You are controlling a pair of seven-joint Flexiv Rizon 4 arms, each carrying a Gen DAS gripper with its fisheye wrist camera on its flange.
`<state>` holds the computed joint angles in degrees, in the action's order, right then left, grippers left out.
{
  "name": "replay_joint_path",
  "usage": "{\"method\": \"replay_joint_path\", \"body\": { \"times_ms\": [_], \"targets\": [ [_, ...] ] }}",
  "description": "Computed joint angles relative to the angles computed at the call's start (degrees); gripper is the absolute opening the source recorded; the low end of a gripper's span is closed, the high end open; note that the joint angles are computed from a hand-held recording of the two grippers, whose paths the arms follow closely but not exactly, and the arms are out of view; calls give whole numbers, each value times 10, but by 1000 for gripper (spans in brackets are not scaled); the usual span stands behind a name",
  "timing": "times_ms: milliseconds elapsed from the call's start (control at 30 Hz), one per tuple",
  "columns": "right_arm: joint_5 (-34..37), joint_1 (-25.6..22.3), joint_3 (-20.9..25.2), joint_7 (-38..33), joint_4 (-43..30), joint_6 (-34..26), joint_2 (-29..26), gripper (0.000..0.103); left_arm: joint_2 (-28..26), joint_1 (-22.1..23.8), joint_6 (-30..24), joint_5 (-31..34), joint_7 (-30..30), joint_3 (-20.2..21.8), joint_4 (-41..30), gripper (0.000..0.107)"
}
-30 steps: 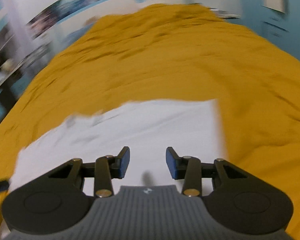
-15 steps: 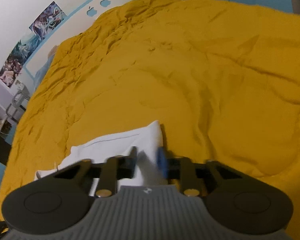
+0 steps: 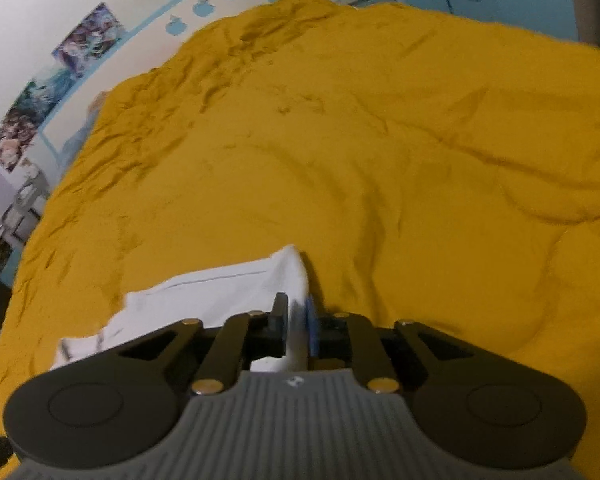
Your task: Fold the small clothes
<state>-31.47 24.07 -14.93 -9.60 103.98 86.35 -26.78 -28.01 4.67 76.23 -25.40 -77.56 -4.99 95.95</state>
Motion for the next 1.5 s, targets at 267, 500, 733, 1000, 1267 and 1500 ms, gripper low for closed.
{"method": "replay_joint_path", "body": {
  "times_ms": [267, 500, 733, 1000, 1267, 1500],
  "targets": [
    [-137, 10, 26, -30, 157, -17, 166, 22, 101, 10, -41, -44, 120, -20, 107, 25],
    [-262, -12, 99, -65, 221, -104, 222, 36, 146, -31, -63, -2, 101, 33, 164, 25],
    [-388, -79, 111, 92, 219, -94, 211, 0, 141, -48, -77, 78, 31, 64, 155, 15],
    [-313, -144, 161, 107, 239, -54, 202, 0, 149, -40, -77, 86, 13, 61, 165, 14],
    [-127, -153, 215, -26, 280, -40, 267, 17, 230, -38, -76, 2, 115, 45, 230, 28],
    [20, -126, 259, -211, 309, -67, 361, 37, 319, -89, -91, -102, 268, 60, 300, 39]
  ]
}}
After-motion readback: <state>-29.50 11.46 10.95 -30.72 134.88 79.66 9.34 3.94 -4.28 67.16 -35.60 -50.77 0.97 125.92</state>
